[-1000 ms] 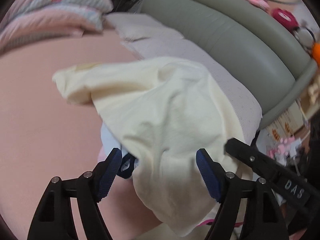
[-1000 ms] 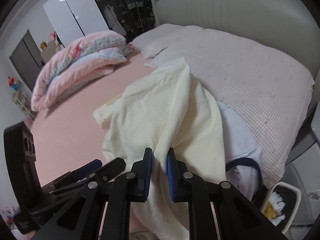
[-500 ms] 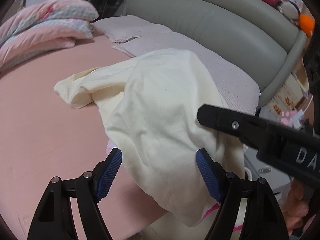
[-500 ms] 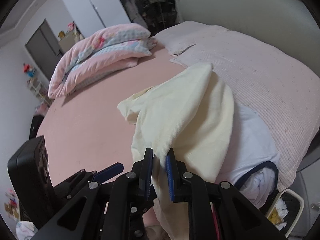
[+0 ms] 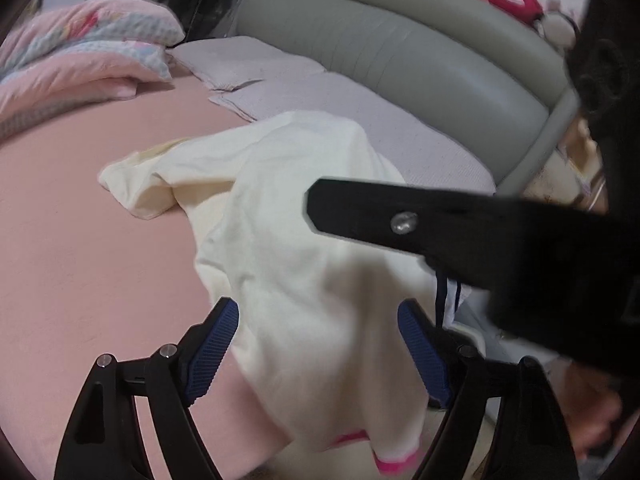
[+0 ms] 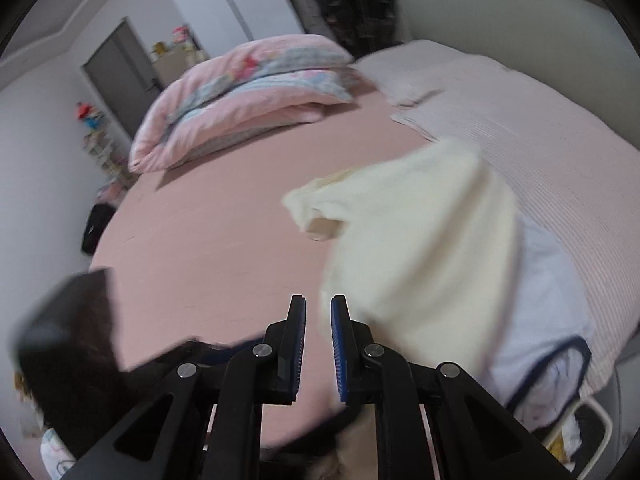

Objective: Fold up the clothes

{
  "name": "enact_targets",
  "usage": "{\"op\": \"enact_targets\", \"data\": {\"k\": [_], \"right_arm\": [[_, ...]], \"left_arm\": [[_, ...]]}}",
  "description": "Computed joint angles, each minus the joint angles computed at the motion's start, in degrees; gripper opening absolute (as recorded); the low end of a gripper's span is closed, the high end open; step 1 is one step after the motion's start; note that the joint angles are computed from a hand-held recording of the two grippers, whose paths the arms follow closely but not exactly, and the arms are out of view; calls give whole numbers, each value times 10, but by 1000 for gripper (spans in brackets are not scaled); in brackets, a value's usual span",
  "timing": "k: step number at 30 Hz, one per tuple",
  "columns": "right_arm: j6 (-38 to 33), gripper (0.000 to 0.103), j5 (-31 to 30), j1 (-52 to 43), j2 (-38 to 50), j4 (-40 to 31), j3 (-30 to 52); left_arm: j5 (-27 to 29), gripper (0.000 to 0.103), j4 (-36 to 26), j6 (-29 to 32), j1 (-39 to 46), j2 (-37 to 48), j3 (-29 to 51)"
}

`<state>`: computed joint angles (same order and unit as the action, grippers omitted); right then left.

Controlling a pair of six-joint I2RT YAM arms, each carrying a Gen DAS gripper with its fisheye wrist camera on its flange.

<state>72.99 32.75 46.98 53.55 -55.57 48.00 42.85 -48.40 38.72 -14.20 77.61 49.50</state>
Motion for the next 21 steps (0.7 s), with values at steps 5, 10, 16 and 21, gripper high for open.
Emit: {"op": "enact_targets", "data": {"k": [5,10,16,21], "right_arm": [[5,8,-2,3,58,-27,39],[65,9,19,29,67,-105,43],[181,49,33,60,14,-187,10],[282,56,37,112,-39,-232,-32]], "left_arm": [[-13,82,45,-80,-7,77,12],[-10,82,73,-113,-14,74,9],[-44,82,110,-132,-48,76,-6],[-49,82,113,-152,-57,107,-2]]}}
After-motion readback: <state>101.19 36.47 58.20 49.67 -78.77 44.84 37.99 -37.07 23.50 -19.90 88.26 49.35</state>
